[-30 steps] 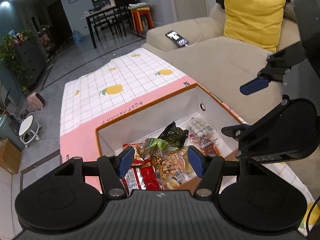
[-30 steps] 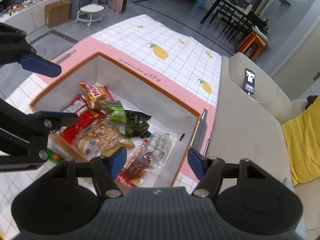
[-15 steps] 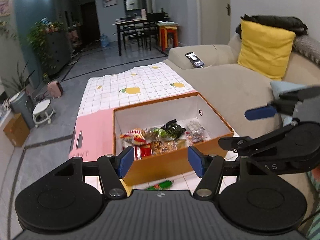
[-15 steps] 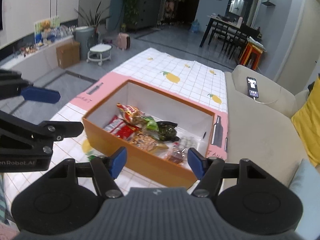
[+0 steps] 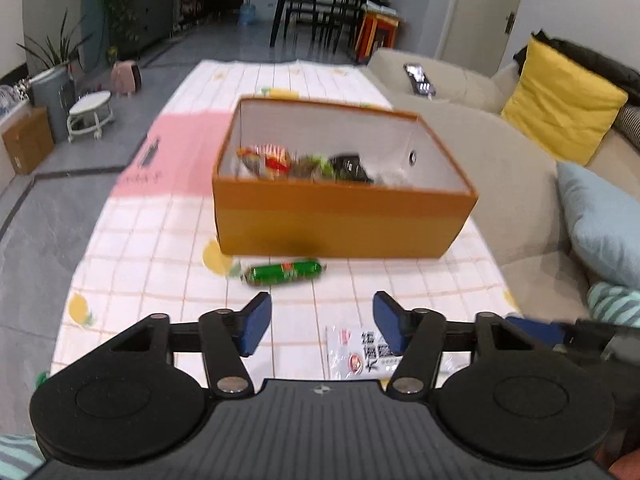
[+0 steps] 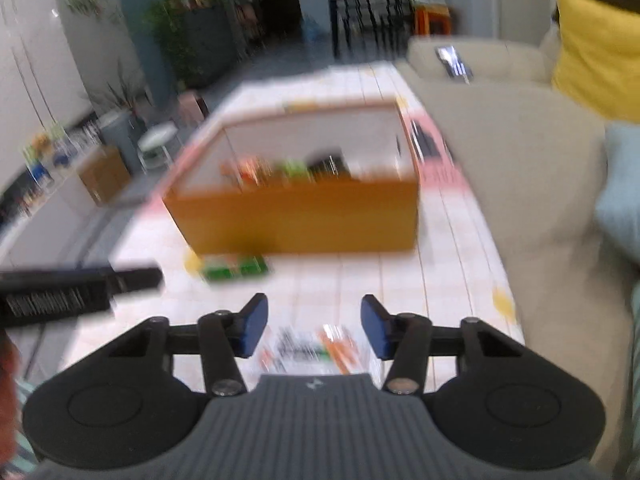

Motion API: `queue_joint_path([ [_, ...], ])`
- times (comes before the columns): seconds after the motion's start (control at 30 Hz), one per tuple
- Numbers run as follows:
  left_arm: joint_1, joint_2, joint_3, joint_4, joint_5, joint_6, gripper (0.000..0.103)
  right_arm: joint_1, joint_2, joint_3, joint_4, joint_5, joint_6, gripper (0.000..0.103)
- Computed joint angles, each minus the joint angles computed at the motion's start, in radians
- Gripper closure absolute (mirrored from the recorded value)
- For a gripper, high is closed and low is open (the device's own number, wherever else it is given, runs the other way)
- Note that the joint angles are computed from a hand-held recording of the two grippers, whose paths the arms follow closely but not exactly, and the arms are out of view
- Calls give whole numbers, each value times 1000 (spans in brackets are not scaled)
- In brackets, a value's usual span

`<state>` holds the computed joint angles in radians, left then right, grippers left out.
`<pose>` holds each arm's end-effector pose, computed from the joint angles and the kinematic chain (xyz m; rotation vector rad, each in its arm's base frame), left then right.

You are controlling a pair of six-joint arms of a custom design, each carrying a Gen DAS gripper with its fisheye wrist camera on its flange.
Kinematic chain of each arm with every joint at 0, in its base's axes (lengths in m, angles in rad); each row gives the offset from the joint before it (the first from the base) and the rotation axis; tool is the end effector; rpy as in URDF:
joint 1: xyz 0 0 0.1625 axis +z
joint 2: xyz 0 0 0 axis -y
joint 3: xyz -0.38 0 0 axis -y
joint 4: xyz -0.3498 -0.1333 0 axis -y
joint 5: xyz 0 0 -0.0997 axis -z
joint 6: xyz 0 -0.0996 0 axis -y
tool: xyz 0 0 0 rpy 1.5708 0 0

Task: Organize snacks
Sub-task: 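Move both tools back toward the green sausage and white packet, then grasp the green sausage with the left gripper while the right grasps the white spicy-strip packet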

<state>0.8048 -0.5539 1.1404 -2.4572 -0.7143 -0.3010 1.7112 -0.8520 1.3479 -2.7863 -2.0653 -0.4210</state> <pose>-0.3551 -0.6700 0.1359 0.3929 2.3798 -0.8717 0.1818 -0.6718 0.2818 0.4533 -2.4086 0.8227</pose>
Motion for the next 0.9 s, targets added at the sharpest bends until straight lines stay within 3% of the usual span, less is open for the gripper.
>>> queue_joint_path([
  [0.27,41,43,-54,183,-56,-114,45,-46,36,-35,186,8,63,68],
  [0.33,52,57,-75,226,-75,-140,45,-52,41,-37,218,14,72,78],
  [0.47,70,84,-114,278,-95,-158,46,-61,64,-64,266,4,79,81],
  [0.7,100,112,-172,351,-149,-212,46,-68,110,-121,259,-16,65,82],
  [0.9,122,144,-225,325,-202,-202,50,-75,161,-192,210,-28,42,82],
])
